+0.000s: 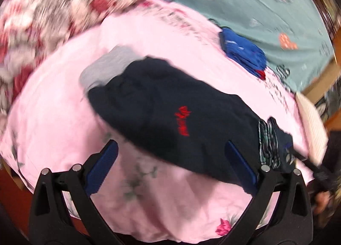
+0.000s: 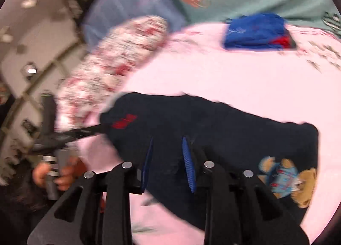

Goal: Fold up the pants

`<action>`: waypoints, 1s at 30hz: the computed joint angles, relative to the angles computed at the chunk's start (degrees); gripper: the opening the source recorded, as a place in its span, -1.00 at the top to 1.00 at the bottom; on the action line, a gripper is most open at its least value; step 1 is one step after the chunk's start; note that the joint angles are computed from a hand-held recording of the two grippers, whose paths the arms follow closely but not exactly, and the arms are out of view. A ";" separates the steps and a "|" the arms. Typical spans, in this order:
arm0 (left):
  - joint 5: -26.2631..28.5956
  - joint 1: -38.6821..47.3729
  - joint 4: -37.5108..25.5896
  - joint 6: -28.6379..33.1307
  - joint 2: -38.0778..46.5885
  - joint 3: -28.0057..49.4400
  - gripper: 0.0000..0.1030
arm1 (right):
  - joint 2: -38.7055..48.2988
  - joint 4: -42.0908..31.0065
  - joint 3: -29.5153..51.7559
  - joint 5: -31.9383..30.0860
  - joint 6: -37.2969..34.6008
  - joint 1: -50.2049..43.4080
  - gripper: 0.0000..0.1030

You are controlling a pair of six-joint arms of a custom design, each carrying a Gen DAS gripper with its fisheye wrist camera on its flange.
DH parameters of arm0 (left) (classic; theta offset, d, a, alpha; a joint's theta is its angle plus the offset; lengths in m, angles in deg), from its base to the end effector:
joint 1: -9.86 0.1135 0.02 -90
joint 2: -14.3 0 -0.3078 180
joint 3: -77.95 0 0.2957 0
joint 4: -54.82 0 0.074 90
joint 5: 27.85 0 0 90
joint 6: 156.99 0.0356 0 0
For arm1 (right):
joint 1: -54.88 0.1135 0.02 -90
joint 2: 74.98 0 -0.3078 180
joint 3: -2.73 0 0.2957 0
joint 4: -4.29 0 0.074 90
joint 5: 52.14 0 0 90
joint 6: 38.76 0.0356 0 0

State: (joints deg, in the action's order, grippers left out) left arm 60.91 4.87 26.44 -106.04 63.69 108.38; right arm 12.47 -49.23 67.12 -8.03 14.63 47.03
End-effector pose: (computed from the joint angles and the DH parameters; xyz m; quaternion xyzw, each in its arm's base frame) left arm 0.1730 -0.0143 0.1705 -0.2766 0.8895 -0.1270 0.3410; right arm 0.3020 -0.0158 0.2091 -0.2713 0.8746 0.3177 0.2461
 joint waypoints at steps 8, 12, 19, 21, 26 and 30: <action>22.51 19.80 10.51 -1.31 5.45 -2.58 -0.96 | 7.20 -0.20 0.60 -0.28 -1.66 0.01 0.40; 24.82 24.67 17.58 -3.57 11.80 -2.05 -0.96 | 6.92 0.36 0.32 -0.72 -1.56 -0.02 0.40; 24.56 24.34 23.34 -5.58 19.50 0.79 -0.12 | 6.74 -2.94 1.25 -1.53 -4.07 -1.95 0.40; 25.98 23.85 23.68 -4.05 21.36 1.40 0.46 | 6.77 -3.20 1.19 -1.76 -4.38 -2.20 0.40; 24.99 23.49 22.48 -3.03 20.08 0.74 0.56 | 6.63 -3.41 1.14 -1.96 -4.19 -2.22 0.40; 22.43 22.21 22.17 -4.63 16.03 -0.70 0.63 | 6.88 -4.10 1.54 -2.72 -4.57 -2.90 0.40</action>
State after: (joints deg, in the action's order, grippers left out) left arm 83.33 27.08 48.61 -110.67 79.72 107.68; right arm 19.35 -53.32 68.67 -10.75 10.05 44.13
